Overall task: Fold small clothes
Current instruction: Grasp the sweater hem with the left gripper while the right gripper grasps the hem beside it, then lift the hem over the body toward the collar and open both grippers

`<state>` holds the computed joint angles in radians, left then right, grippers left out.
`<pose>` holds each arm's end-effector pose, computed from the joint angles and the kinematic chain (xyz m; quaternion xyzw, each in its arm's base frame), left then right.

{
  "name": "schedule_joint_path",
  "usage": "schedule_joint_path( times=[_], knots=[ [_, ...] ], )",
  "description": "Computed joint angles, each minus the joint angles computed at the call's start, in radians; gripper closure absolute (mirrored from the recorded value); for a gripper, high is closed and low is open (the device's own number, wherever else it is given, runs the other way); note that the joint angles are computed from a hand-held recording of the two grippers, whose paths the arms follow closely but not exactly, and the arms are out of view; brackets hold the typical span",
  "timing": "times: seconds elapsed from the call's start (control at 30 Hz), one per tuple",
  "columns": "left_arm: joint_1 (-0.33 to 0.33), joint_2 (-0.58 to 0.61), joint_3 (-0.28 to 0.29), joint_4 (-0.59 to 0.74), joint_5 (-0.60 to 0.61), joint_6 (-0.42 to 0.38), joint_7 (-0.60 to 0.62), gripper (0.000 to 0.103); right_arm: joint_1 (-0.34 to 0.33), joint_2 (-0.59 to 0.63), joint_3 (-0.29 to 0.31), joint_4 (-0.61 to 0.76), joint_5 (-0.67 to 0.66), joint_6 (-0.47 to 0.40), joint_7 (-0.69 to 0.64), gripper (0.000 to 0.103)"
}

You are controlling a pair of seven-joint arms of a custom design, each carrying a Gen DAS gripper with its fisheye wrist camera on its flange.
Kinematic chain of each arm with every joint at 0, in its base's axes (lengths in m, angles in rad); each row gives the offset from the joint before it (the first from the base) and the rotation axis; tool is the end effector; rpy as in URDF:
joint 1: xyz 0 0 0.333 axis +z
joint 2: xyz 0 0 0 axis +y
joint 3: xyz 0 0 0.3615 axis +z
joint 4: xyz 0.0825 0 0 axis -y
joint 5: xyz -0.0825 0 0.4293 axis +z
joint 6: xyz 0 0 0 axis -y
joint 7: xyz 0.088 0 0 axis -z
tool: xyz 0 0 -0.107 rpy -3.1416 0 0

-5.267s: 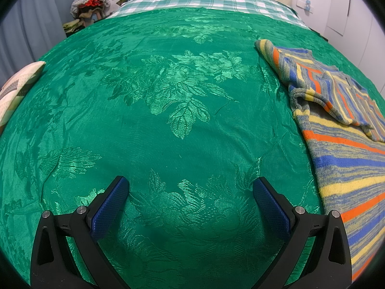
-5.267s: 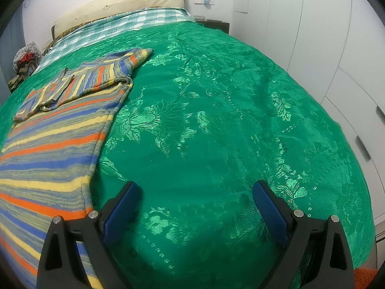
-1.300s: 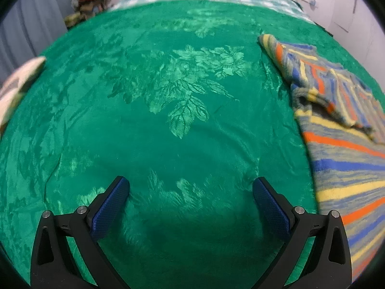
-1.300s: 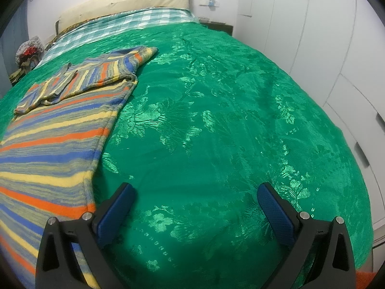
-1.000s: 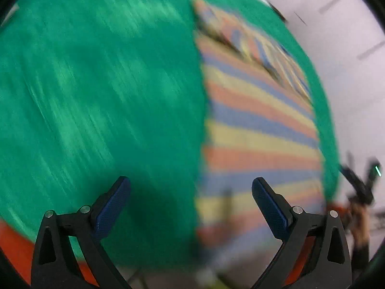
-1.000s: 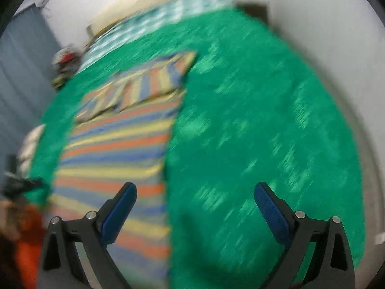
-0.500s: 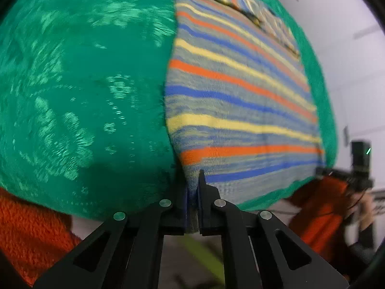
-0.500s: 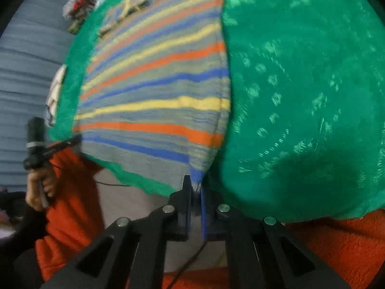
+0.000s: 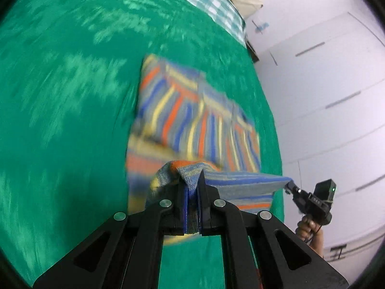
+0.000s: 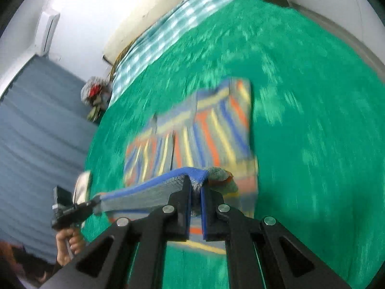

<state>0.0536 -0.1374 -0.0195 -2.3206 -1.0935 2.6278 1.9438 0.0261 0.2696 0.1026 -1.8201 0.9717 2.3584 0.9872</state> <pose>0.5479 0.0398 0.4538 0.7960 -0.4579 0.3945 0.0334 0.6990 0.0957 0.4446 -0.6722 0.6231 0.1043 0.3860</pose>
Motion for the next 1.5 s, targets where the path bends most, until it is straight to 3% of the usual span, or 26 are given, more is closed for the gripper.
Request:
schedule_joint_path(
  times=[0.13, 0.33, 0.43, 0.5, 0.57, 0.63, 0.7, 0.77, 0.83, 0.93, 1.0, 1.03, 1.07, 1.1, 1.13, 1.17, 1.2, 1.27, 1.3, 1.37, 1.47, 1.5],
  knots=[
    [0.038, 0.217, -0.004, 0.227, 0.065, -0.037, -0.039, 0.099, 0.022, 0.196, 0.015, 0.241, -0.086, 0.023, 0.14, 0.097],
    [0.099, 0.406, -0.042, 0.424, 0.219, -0.068, -0.143, 0.099, 0.018, 0.456, 0.049, 0.58, -0.23, -0.056, 0.325, 0.097],
    [0.118, 0.5, -0.05, 0.536, 0.316, -0.081, -0.216, 0.097, 0.001, 0.588, 0.083, 0.764, -0.272, -0.111, 0.381, 0.096],
    [0.122, 0.562, -0.042, 0.613, 0.382, -0.088, -0.311, 0.091, -0.018, 0.651, 0.124, 0.835, -0.26, -0.084, 0.402, 0.09],
    [0.114, 0.594, -0.025, 0.653, 0.439, -0.039, -0.417, 0.067, -0.018, 0.661, 0.136, 0.825, -0.258, 0.033, 0.439, 0.078],
    [0.106, 0.581, -0.015, 0.631, 0.482, 0.064, -0.476, 0.058, -0.024, 0.642, 0.149, 0.787, -0.267, 0.119, 0.461, 0.073],
    [0.13, 0.553, -0.046, 0.592, 0.486, 0.12, -0.462, 0.057, -0.031, 0.602, 0.162, 0.734, -0.299, 0.169, 0.426, 0.073],
    [0.138, 0.513, -0.068, 0.539, 0.514, 0.162, -0.419, 0.057, -0.023, 0.579, 0.159, 0.722, -0.361, 0.162, 0.384, 0.073],
    [0.146, 0.457, -0.104, 0.462, 0.519, 0.195, -0.334, 0.057, -0.033, 0.511, 0.177, 0.637, -0.401, 0.167, 0.284, 0.073],
    [0.191, 0.352, -0.225, 0.312, 0.371, 0.188, 0.0, 0.057, -0.078, 0.395, 0.238, 0.479, -0.385, 0.113, 0.075, 0.073],
    [0.145, 0.295, -0.217, 0.212, 0.421, 0.18, 0.068, 0.057, -0.094, 0.311, 0.25, 0.356, -0.376, 0.032, -0.061, 0.072],
    [0.098, 0.269, -0.186, 0.147, 0.544, 0.165, 0.018, 0.067, -0.082, 0.281, 0.234, 0.309, -0.393, 0.022, -0.09, 0.072],
    [0.079, 0.26, -0.169, 0.111, 0.653, 0.143, -0.056, 0.089, -0.045, 0.234, 0.19, 0.23, -0.459, 0.04, -0.098, 0.072],
    [0.031, 0.252, -0.118, 0.075, 0.709, 0.119, -0.1, 0.098, 0.014, 0.199, 0.121, 0.161, -0.568, 0.059, -0.054, 0.073],
    [0.018, 0.231, -0.101, 0.021, 0.695, 0.139, -0.107, 0.098, 0.048, 0.182, 0.076, 0.12, -0.634, 0.06, -0.016, 0.075],
    [0.038, 0.212, -0.118, -0.011, 0.61, 0.169, -0.048, 0.098, 0.048, 0.158, 0.062, 0.062, -0.631, 0.08, -0.024, 0.075],
    [0.035, 0.198, -0.108, -0.025, 0.583, 0.17, -0.042, 0.098, 0.015, 0.128, 0.084, 0.011, -0.557, 0.123, -0.079, 0.076],
    [0.025, 0.173, -0.091, -0.042, 0.575, 0.172, -0.066, 0.098, 0.022, 0.107, 0.064, -0.005, -0.557, 0.112, -0.028, 0.071],
    [0.016, 0.158, -0.087, -0.052, 0.592, 0.185, -0.084, 0.096, 0.015, 0.099, 0.066, -0.007, -0.527, 0.105, -0.021, 0.067],
    [-0.004, 0.128, -0.087, -0.073, 0.667, 0.211, -0.142, 0.069, 0.015, 0.066, 0.064, -0.034, -0.495, 0.124, -0.031, 0.064],
    [-0.037, 0.095, -0.108, -0.093, 0.788, 0.286, -0.218, 0.042, 0.01, 0.043, 0.059, -0.052, -0.446, 0.148, -0.068, 0.05],
    [-0.05, 0.091, -0.115, -0.091, 0.809, 0.307, -0.218, 0.039, 0.006, 0.039, 0.058, -0.054, -0.424, 0.153, -0.076, 0.047]
  ],
)
